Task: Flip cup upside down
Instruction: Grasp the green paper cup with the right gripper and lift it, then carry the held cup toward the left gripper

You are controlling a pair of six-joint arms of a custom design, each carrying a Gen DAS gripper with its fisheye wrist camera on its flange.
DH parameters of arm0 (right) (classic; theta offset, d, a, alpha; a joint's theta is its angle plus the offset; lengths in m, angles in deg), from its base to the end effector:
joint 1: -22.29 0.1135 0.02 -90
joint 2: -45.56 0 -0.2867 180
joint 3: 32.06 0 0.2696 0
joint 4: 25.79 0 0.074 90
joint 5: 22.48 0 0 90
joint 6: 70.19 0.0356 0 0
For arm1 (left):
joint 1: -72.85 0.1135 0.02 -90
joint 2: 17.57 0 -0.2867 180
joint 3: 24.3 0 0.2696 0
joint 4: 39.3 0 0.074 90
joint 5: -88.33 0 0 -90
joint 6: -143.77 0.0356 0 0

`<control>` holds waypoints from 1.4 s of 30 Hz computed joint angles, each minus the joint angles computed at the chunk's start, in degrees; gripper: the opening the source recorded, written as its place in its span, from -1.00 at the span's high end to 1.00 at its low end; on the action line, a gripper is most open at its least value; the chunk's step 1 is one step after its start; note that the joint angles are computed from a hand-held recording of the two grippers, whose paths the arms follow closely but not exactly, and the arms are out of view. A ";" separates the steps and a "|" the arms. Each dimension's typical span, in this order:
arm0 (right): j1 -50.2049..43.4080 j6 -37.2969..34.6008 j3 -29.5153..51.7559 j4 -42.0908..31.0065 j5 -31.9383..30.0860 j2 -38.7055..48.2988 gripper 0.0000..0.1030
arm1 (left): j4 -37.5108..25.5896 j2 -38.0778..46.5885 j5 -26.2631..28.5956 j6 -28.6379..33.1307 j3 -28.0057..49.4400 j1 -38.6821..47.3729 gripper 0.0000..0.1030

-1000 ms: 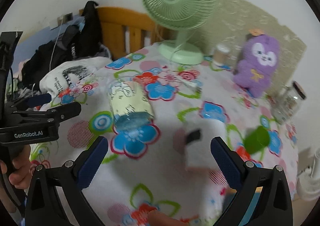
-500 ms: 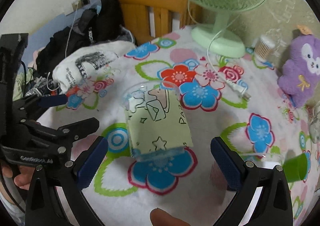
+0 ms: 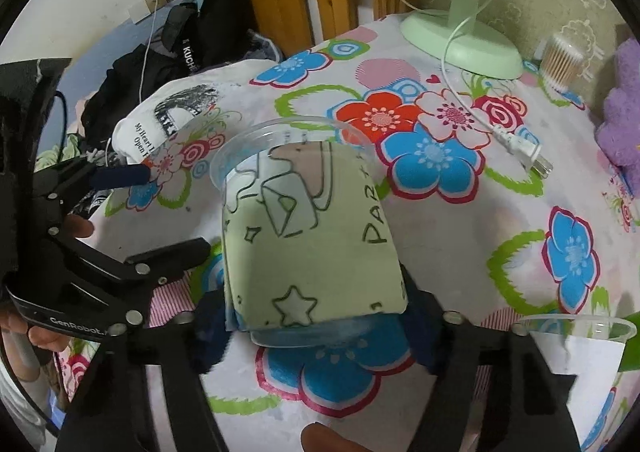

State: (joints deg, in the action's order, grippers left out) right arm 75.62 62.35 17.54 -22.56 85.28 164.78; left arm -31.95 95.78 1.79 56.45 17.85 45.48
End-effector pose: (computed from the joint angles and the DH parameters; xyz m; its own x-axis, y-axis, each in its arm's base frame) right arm 0.1861 0.2318 0.0121 -0.8703 -0.0907 -0.4841 -0.1391 0.9882 0.0649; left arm 0.2377 -0.1255 0.0232 -0.7737 0.4531 -0.4428 0.5193 0.8540 -0.0335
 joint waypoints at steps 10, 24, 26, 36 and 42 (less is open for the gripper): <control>4.47 1.11 0.58 -5.57 4.87 -3.39 -0.21 | 1.02 -2.04 -1.51 3.27 -2.29 -2.88 -1.00; 20.19 18.79 -4.69 -17.53 15.43 -12.23 -0.21 | 1.53 -12.45 -1.36 2.53 -11.33 -10.79 -1.00; 23.42 23.35 -5.64 -19.87 16.60 -13.31 -0.21 | 1.45 -14.49 -1.12 1.45 -13.07 -13.48 -1.00; 49.46 62.87 -3.18 -45.17 18.97 -12.92 -0.21 | 0.32 -21.90 -6.85 -8.70 -18.46 -35.18 -1.00; 64.44 85.46 4.34 -58.35 11.81 -6.00 -0.21 | 0.41 -21.06 -11.57 -17.10 -18.72 -50.37 -1.00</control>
